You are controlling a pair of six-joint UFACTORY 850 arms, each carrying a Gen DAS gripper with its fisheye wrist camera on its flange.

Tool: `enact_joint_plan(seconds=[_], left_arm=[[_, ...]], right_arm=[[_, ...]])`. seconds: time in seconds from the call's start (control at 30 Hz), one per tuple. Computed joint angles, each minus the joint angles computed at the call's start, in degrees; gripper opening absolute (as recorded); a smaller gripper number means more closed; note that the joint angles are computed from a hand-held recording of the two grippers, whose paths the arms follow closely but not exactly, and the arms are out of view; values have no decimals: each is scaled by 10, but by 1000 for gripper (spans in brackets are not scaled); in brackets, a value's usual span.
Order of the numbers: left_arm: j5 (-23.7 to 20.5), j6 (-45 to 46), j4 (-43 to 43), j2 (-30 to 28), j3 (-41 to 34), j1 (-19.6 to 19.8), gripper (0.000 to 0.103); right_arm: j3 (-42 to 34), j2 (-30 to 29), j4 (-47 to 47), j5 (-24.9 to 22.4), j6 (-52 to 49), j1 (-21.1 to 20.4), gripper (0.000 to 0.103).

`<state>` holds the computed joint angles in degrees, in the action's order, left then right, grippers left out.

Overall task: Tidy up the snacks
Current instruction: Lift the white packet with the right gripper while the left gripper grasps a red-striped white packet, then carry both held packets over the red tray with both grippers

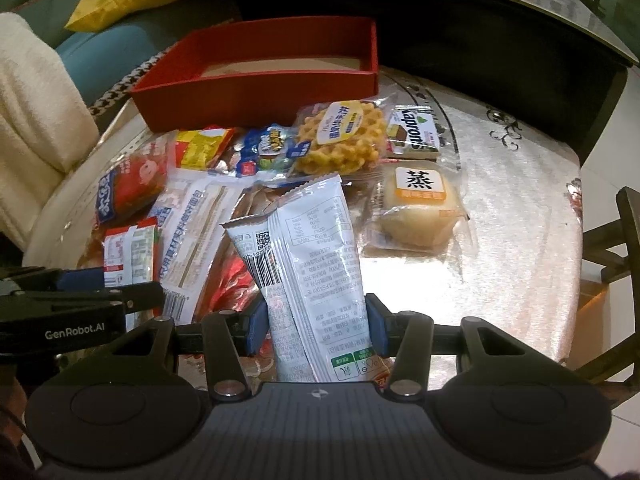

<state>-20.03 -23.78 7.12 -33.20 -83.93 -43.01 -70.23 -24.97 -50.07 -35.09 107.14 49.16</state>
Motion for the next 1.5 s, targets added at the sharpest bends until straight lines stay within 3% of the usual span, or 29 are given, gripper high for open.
enact_joint_plan(seconds=[0.1, 0.3, 0.5, 0.53, 0.63, 0.77, 1.07, 1.5], left_arm=[[-13, 13, -29, -4, -5, 3, 50], [-43, -55, -1, -7, -3, -1, 69], [-32, -88, 0, 2, 20, -2, 70], [-30, -93, 10, 3, 22, -4, 70], [-28, -79, 6, 8, 26, -5, 53], [-21, -68, 14, 15, 28, -5, 48], [32, -26, -7, 53, 60, 2, 47], [55, 35, -56, 17, 14, 14, 47]], right_arm=[[0, 1, -5, 4, 2, 0, 58], [-2, 1, -7, 15, -4, -1, 58], [0, 2, -10, 27, -9, 0, 58], [-1, 2, -9, 27, -12, 0, 58], [-2, 2, -13, 24, -13, 2, 58], [-9, -3, -10, 16, -21, 5, 58], [-48, -30, 10, -6, -59, 8, 58], [-64, -45, 1, -7, -45, -3, 57]])
